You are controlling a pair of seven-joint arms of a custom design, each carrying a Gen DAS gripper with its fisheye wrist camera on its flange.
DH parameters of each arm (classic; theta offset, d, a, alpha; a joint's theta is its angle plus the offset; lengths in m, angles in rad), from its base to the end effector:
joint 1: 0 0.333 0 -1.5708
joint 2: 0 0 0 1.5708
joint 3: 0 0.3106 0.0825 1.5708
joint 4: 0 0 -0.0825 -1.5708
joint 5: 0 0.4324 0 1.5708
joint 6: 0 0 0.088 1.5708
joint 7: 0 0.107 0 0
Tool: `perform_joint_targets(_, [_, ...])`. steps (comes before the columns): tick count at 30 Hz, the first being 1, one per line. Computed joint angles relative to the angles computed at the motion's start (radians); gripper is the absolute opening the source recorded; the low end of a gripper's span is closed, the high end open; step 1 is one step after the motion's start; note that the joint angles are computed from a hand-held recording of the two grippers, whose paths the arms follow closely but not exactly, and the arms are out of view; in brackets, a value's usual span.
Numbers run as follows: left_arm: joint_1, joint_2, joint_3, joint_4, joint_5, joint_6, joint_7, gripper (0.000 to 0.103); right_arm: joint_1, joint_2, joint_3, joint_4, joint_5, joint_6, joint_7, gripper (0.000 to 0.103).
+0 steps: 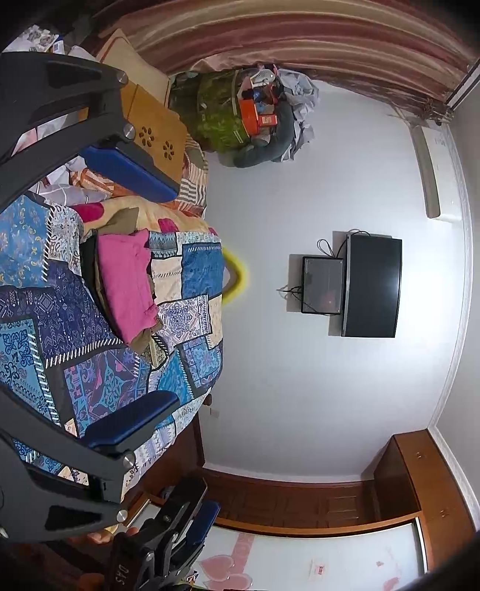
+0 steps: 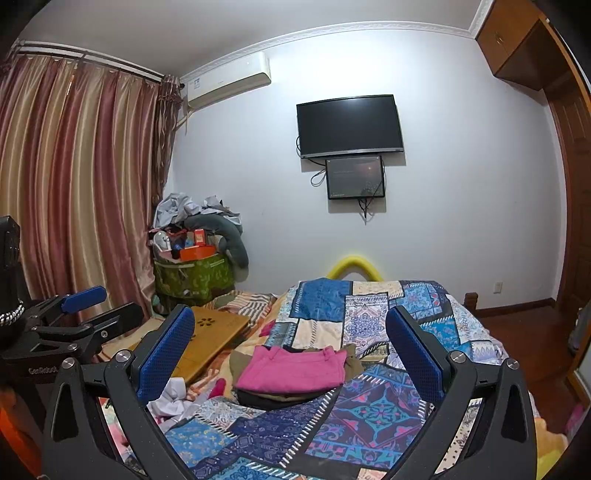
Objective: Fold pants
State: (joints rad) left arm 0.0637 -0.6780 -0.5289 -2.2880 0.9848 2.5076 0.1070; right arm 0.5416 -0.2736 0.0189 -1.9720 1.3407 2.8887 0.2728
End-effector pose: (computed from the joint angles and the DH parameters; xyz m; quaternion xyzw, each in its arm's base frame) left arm 0.3979 -0.2680 0.6401 -0.6431 0.4523 -0.3774 0.4893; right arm 0.5048 0.2513 0.6786 -0.7020 0.3126 -0.2150 0.6027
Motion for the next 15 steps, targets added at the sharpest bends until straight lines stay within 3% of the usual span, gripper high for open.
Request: perform_joint_targets(15, [-0.002,0.004,0.009,-0.002,-0.018,0.012,0.004,0.103,0.000,-0.001,0.002,-0.002,-0.020,0.003,0.023,0.103])
